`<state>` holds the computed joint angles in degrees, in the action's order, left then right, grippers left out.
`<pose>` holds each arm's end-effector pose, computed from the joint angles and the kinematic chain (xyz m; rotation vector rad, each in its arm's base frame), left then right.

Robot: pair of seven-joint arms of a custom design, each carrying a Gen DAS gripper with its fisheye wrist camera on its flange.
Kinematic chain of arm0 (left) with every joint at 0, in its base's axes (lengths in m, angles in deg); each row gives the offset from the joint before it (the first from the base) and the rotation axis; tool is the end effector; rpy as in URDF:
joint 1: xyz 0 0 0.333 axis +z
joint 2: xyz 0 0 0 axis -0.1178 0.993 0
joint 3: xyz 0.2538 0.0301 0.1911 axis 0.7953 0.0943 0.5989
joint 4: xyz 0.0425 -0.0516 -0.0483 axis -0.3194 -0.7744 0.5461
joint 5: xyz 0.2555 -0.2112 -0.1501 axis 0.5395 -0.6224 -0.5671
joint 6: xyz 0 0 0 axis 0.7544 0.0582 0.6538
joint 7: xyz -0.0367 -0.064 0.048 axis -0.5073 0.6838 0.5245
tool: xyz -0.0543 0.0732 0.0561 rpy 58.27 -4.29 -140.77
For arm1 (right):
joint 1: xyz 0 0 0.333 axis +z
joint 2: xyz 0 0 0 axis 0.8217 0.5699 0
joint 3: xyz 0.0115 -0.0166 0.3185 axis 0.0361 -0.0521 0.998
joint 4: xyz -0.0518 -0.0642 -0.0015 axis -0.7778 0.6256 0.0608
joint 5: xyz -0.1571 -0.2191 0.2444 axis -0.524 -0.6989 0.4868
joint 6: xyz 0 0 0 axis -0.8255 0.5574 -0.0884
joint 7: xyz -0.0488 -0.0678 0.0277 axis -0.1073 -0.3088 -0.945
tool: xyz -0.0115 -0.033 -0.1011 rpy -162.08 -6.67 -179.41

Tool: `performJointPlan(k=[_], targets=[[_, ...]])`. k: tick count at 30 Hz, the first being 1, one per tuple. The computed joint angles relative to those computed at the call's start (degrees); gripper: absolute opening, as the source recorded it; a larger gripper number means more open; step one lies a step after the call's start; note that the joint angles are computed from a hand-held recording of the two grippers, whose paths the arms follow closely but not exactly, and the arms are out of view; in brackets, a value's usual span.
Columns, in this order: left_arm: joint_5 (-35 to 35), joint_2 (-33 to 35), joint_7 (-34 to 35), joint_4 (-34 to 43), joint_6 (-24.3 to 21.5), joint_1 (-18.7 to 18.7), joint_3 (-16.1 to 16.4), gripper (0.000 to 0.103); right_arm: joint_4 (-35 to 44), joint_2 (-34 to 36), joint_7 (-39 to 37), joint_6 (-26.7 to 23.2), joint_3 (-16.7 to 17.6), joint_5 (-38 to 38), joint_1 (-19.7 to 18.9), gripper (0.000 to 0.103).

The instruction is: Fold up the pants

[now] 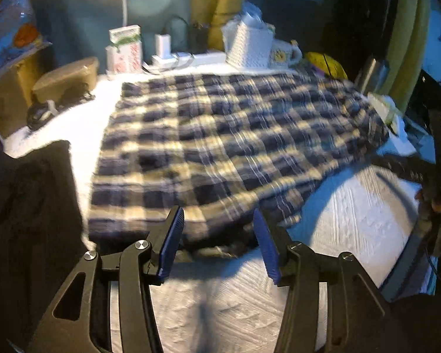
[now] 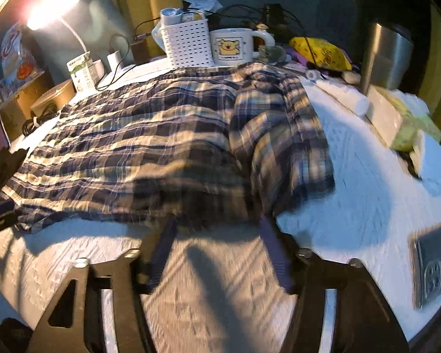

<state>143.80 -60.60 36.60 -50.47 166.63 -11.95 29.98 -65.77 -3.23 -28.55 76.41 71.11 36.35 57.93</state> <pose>0.4388 -0.1910 0.4203 -2.0693 1.4947 -0.7135 0.5430 -0.0241 0.4517 -2.1409 1.2977 -0.4677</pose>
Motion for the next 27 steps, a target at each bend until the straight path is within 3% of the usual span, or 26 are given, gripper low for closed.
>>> performJointPlan(k=[13, 15, 22, 27], targets=[[-1.3, -0.2, 2.4, 1.8, -3.8, 1.3, 1.0, 0.049, 4.9, 2.3, 2.9, -9.8, -1.1, 4.4, -2.4, 0.072], [-2.0, -0.1, 2.8, 2.0, -4.5, 1.3, 1.2, 0.049, 6.3, 3.4, 2.8, -10.2, -0.6, 5.6, -2.6, 0.078], [-3.7, -0.3, 2.8, 2.1, -7.2, 1.9, 1.6, 0.049, 15.5, 10.2, 7.2, -13.9, 0.9, 7.9, -4.1, 0.081], [-5.6, 0.5, 4.1, 3.5, -8.9, 2.0, 2.0, 0.049, 22.6, 15.5, 10.3, -17.6, 2.6, 13.5, -6.6, 0.081]])
